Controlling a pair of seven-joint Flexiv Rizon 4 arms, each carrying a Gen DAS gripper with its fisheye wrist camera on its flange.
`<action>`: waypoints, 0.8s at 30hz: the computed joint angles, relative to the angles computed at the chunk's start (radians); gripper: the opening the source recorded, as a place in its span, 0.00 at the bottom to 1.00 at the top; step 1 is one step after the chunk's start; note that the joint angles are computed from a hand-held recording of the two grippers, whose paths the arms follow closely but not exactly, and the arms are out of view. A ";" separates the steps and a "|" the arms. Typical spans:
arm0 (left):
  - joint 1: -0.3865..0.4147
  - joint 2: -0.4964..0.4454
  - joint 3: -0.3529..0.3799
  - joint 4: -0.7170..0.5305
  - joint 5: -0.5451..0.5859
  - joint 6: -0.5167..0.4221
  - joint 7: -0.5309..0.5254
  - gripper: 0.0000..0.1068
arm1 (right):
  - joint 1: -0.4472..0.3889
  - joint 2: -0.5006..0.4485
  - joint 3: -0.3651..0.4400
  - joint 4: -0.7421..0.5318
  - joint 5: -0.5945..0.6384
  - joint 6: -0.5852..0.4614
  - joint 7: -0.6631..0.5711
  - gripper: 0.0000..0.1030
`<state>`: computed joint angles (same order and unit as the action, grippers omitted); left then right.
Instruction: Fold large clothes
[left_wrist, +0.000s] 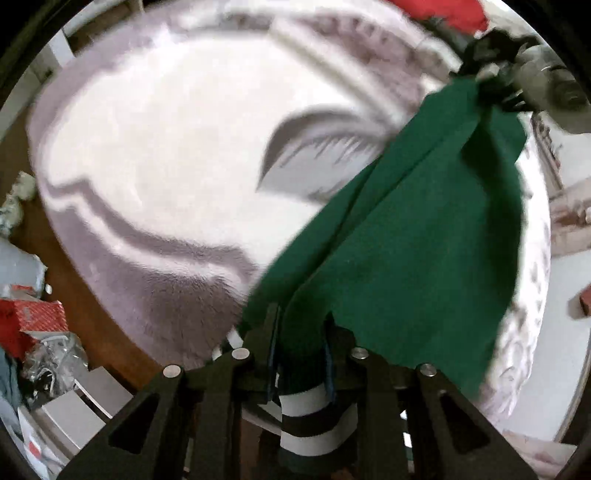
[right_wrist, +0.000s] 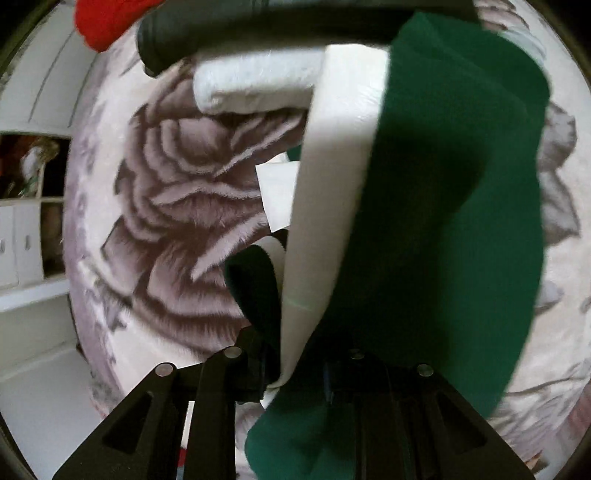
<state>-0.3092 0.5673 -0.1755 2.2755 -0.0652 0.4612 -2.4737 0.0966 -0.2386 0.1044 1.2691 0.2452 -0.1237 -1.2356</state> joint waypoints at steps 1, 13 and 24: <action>-0.022 0.011 0.047 0.062 -0.053 0.073 0.024 0.24 | 0.000 0.003 0.003 0.022 -0.004 0.006 -0.013 0.51; -0.153 0.244 0.126 0.361 -0.369 0.409 -0.047 0.63 | -0.225 0.276 -0.077 0.187 0.323 -0.258 -0.262 0.72; -0.095 0.193 0.036 0.213 -0.153 0.206 -0.076 0.15 | -0.372 0.691 -0.285 0.761 0.171 -0.502 -0.331 0.64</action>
